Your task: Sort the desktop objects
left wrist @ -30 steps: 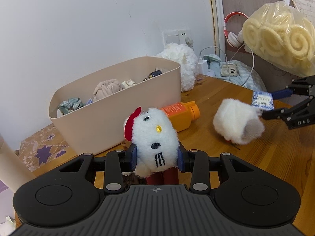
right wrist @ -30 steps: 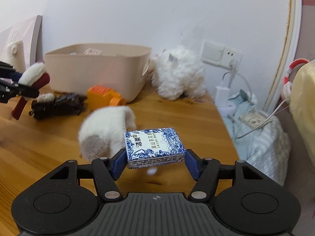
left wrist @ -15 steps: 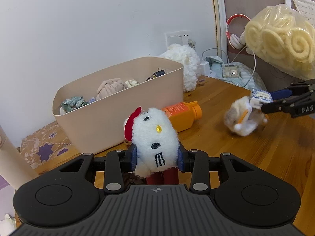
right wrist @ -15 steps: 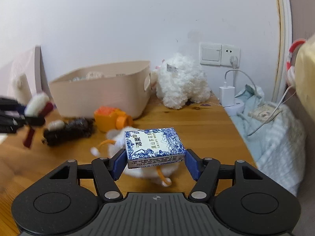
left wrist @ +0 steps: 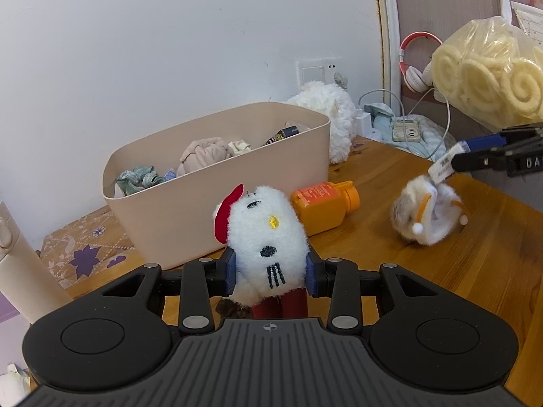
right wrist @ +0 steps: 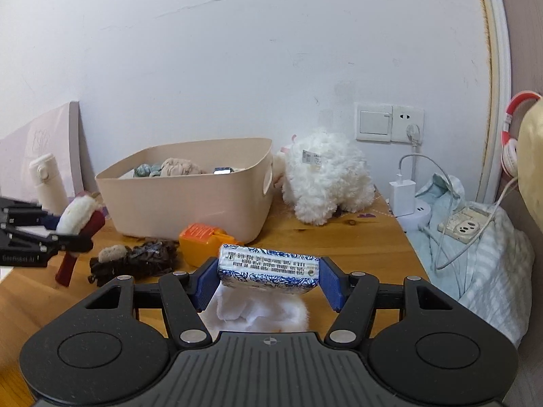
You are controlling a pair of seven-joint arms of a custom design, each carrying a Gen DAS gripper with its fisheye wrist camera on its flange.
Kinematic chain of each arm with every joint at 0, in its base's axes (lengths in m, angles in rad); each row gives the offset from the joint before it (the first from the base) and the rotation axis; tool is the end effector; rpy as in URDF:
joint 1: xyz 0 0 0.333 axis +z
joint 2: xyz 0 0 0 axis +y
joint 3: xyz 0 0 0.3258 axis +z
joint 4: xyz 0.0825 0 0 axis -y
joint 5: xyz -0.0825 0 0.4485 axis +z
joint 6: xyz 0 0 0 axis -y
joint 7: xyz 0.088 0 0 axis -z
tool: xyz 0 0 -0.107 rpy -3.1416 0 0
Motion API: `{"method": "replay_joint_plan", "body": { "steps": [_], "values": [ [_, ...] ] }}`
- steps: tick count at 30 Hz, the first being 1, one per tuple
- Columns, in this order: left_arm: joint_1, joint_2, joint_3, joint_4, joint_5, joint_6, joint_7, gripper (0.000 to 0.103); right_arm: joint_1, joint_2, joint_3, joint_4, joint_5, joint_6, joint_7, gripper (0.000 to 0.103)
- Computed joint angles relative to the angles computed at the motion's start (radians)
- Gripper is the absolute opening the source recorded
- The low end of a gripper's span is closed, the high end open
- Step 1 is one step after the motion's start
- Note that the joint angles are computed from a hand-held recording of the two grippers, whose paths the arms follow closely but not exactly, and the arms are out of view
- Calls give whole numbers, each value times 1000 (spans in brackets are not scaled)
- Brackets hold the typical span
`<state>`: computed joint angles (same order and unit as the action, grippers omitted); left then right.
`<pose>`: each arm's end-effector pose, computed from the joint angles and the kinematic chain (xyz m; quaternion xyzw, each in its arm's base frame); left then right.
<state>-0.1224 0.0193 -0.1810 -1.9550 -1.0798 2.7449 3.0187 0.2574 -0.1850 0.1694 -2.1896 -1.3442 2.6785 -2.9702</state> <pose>0.6434 -0.1639 0.5222 -0.2922 0.8239 -0.4235 0.2377 0.5220 0.2744 0.5018 -0.5270 0.6708 -0.3638 0.3741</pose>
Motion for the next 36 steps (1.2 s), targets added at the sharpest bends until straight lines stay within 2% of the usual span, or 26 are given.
{"method": "replay_joint_plan", "body": {
  "steps": [4, 8, 9, 15, 17, 19, 22, 30, 36],
  "values": [
    [0, -4, 1, -5, 4, 2, -12, 39, -6, -10, 0, 7, -40, 6, 43, 60],
    [-1, -3, 2, -5, 9, 3, -24, 39, -20, -27, -14, 7, -60, 83, 122, 60],
    [-1, -3, 2, -5, 11, 5, -26, 39, -24, -27, -20, 5, -45, 109, 130, 60],
    [-1, -4, 2, -8, 6, -4, -28, 39, -37, -1, -50, -35, 211, 242, -9, 60],
    [-1, -5, 2, -10, 11, -6, -26, 39, -33, 1, -42, -50, 282, 233, -103, 60],
    [-1, -5, 2, -11, 11, -8, -20, 39, -42, -6, -26, -67, 300, 244, -112, 60],
    [-2, -3, 2, -12, 14, -8, -24, 39, -77, -26, -1, -89, 262, 291, -44, 60],
    [-2, -3, 2, 4, -41, 14, -5, 39, -114, -45, 40, -44, 207, 260, -35, 60],
    [3, -2, 5, 50, -73, 17, 19, 39, -94, 9, 28, 55, 173, 229, -67, 60]
  ]
}}
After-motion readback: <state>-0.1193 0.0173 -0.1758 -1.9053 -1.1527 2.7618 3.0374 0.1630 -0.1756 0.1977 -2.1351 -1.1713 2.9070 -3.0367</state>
